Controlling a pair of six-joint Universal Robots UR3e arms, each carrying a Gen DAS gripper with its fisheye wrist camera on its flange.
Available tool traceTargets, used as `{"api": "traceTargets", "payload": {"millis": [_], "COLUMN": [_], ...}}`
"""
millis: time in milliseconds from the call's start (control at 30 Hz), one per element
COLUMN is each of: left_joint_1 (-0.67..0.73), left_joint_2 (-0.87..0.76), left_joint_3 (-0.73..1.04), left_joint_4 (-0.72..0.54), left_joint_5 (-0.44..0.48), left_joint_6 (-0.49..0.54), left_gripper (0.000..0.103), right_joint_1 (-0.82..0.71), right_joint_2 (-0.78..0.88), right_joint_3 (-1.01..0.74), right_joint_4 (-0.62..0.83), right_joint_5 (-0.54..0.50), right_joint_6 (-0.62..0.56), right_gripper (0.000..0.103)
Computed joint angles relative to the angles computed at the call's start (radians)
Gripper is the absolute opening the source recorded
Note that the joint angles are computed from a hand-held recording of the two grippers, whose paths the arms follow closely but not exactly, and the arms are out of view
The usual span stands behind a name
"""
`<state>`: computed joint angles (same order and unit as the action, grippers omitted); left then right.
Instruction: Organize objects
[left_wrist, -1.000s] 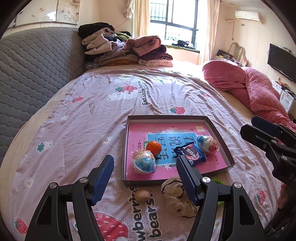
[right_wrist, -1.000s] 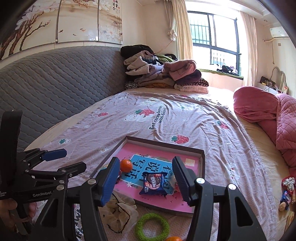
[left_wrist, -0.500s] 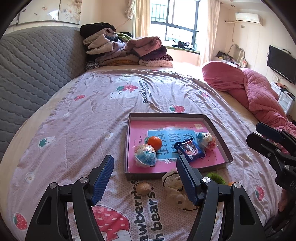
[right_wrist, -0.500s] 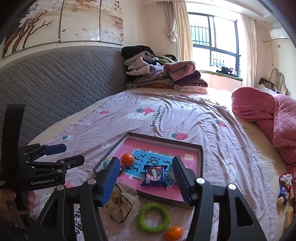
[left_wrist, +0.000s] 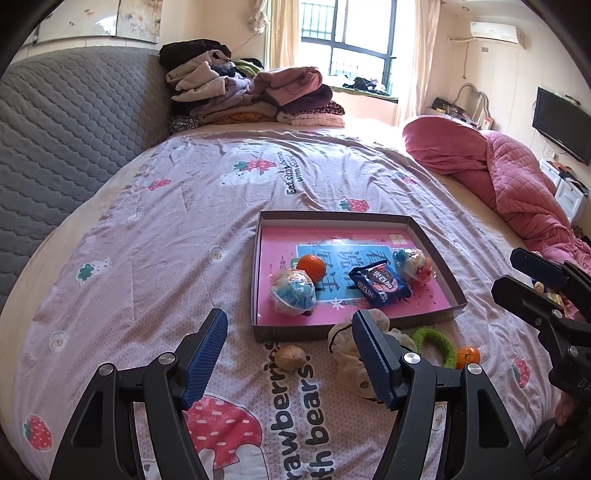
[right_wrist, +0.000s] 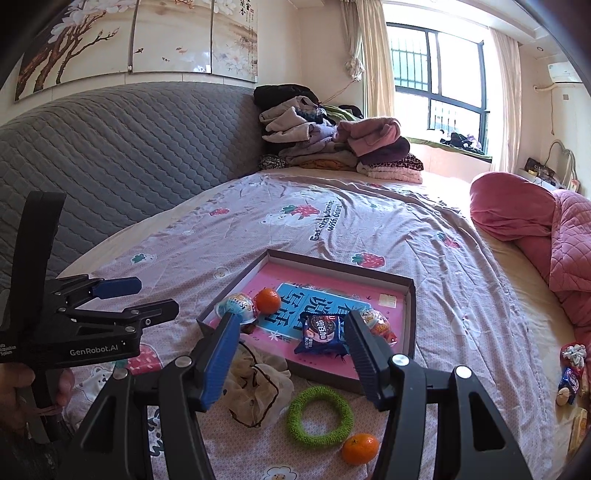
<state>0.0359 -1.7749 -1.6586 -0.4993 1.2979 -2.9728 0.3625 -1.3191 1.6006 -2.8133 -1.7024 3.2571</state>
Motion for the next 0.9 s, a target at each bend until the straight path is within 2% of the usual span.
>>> {"api": "traceTargets", "payload": {"millis": [600,900], "left_joint_1": [0.012,-0.006], "left_joint_2": [0.053,0.064], "left_joint_3": [-0.118,-0.197], "left_joint_4": [0.044,0.113], "left_joint_5": [-0.009,0.031], "left_joint_6": [0.003,0.011], "left_gripper": [0.072,0.072], "right_joint_1": [0.035,0.061], "right_joint_2": [0.003,0.017], "right_joint_3": [0.081,0.084], "right_joint_4": [-0.015,-0.017], "right_joint_5": [-0.031,-0.048], "right_joint_6": [0.055,0.061], "right_gripper": [0.059,0.059]}}
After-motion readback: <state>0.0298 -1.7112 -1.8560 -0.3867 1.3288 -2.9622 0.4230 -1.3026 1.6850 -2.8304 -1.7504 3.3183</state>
